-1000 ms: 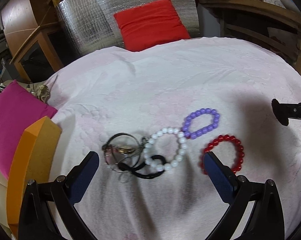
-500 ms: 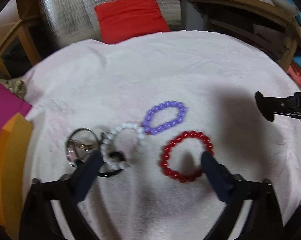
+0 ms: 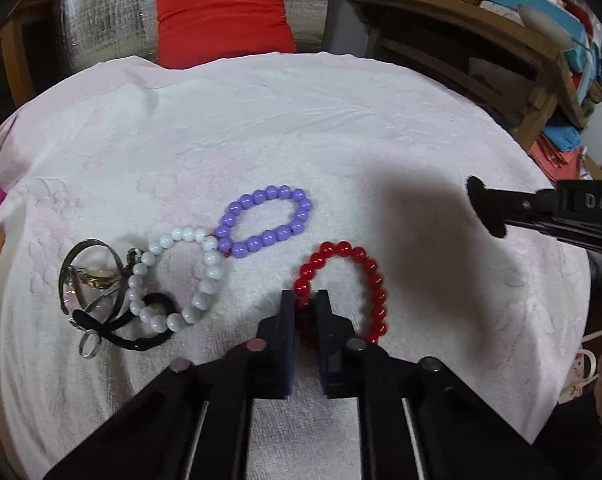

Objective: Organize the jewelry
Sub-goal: 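Lift the black ring with the right gripper while the left gripper grasps the red bead bracelet, then carry both items over the orange box and open both grippers to drop them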

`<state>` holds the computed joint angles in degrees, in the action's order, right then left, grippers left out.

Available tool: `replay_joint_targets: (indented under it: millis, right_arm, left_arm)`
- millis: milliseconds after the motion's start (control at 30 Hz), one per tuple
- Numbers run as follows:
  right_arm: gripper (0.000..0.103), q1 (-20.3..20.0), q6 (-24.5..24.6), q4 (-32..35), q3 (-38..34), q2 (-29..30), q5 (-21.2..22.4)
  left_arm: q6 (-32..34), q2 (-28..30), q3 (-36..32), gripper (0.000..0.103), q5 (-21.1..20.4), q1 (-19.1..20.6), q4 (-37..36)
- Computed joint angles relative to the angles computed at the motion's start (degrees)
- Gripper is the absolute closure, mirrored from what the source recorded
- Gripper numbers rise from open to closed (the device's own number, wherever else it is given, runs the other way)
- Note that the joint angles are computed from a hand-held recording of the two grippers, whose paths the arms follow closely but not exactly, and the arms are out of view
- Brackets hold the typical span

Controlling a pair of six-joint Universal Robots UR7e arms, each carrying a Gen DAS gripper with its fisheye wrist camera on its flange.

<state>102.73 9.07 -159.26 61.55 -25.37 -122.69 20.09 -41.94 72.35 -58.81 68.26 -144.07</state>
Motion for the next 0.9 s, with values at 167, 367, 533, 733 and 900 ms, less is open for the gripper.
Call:
replay_joint_targets:
  millis: [167, 367, 533, 733, 900]
  right_arm:
    - [0.092, 0.13, -0.05, -0.29, -0.04, 0.16, 0.03]
    - [0.092, 0.4, -0.28, -0.7, -0.55, 0.69, 0.41]
    - [0.092, 0.99, -1.61, -1.31, -1.7, 1.86, 1.73]
    - [0.092, 2.42, -4.22, -1.4, -4.41, 4.52, 4.39]
    - [0.092, 3.97, -5.12, 0.58, -8.25, 8.03, 7.08]
  left_arm:
    - [0.72, -1.35, 1.89, 0.094, -1.19, 0.14, -2.31]
    - [2.02, -4.81, 5.36, 0.094, -1.79, -0.22, -6.36]
    - [2.85, -7.31, 7.21, 0.094, -2.07, -0.55, -9.59]
    - [3.45, -10.64, 9.3, 0.094, -0.01, -0.72, -13.86]
    - [3.36, -14.64, 11.44, 0.094, 3.13, 0.01, -18.55]
